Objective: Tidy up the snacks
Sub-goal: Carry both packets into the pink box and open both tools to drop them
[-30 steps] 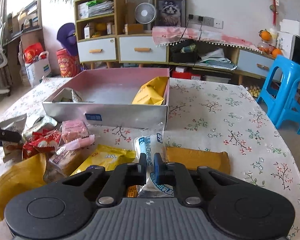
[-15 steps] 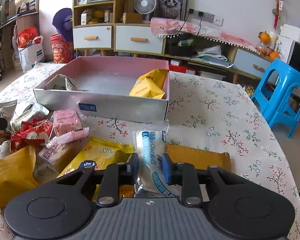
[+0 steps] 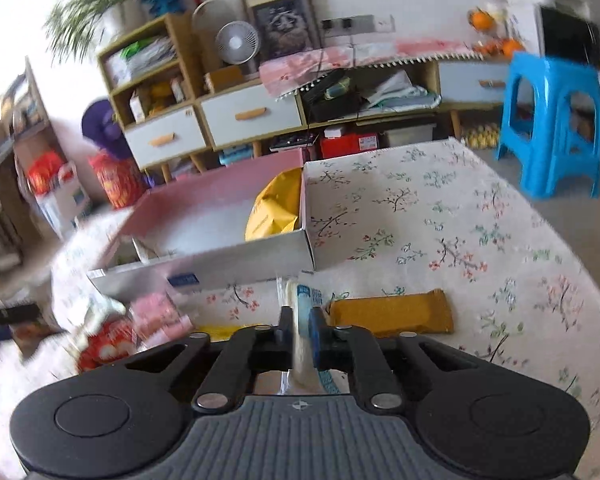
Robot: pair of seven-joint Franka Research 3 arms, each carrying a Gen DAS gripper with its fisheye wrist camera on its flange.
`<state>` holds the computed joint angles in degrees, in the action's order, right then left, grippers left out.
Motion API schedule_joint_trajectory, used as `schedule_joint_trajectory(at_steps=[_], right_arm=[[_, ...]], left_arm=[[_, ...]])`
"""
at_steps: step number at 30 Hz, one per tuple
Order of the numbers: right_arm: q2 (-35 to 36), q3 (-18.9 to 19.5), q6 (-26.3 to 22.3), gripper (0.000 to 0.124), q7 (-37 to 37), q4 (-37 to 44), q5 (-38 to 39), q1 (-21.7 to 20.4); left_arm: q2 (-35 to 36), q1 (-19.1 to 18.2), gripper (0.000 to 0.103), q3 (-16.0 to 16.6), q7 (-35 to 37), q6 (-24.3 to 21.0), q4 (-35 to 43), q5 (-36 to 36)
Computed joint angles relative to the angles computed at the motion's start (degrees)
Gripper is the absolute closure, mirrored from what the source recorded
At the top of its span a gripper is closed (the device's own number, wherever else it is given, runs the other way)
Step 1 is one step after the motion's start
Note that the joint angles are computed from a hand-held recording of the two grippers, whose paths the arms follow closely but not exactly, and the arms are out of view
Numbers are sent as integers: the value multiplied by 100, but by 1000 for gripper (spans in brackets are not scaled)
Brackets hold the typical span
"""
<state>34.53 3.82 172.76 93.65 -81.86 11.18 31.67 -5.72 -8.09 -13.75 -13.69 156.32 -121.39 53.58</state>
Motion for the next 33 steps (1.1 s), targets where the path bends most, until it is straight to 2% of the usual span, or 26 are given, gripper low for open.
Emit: schedule_joint_trajectory(at_steps=[3, 5, 7, 9, 10, 11, 17, 21, 26, 33], right_arm=[[40, 464, 14, 124, -136, 61, 403, -369], [81, 488, -12, 124, -129, 124, 527, -397], [110, 453, -111, 111, -121, 181, 552, -367], [125, 671, -260, 95, -376, 213, 631, -519], [151, 748, -375, 96, -526, 257, 646, -559], [163, 705, -473, 96, -602, 287, 609, -516], [385, -326, -1175, 97, -128, 670, -410, 280], [308, -689, -944, 113, 106, 473, -1064, 580], [151, -205, -504, 115, 81, 261, -715, 178], [342, 788, -369, 115, -380, 653, 460, -508]], left_arm=[[123, -28, 66, 8, 131, 33, 154, -60], [211, -61, 66, 22, 246, 104, 243, -92], [331, -109, 66, 33, 394, 155, 366, -106], [413, -166, 66, 45, 469, 190, 444, -75], [450, -199, 66, 51, 518, 196, 479, -65], [468, -230, 66, 58, 566, 204, 493, -51], [535, -360, 66, 97, 874, 214, 520, -62], [547, -389, 66, 118, 1024, 258, 515, -160], [593, -399, 66, 146, 1405, 342, 587, -499], [775, -371, 66, 222, 2125, 378, 943, -1039]])
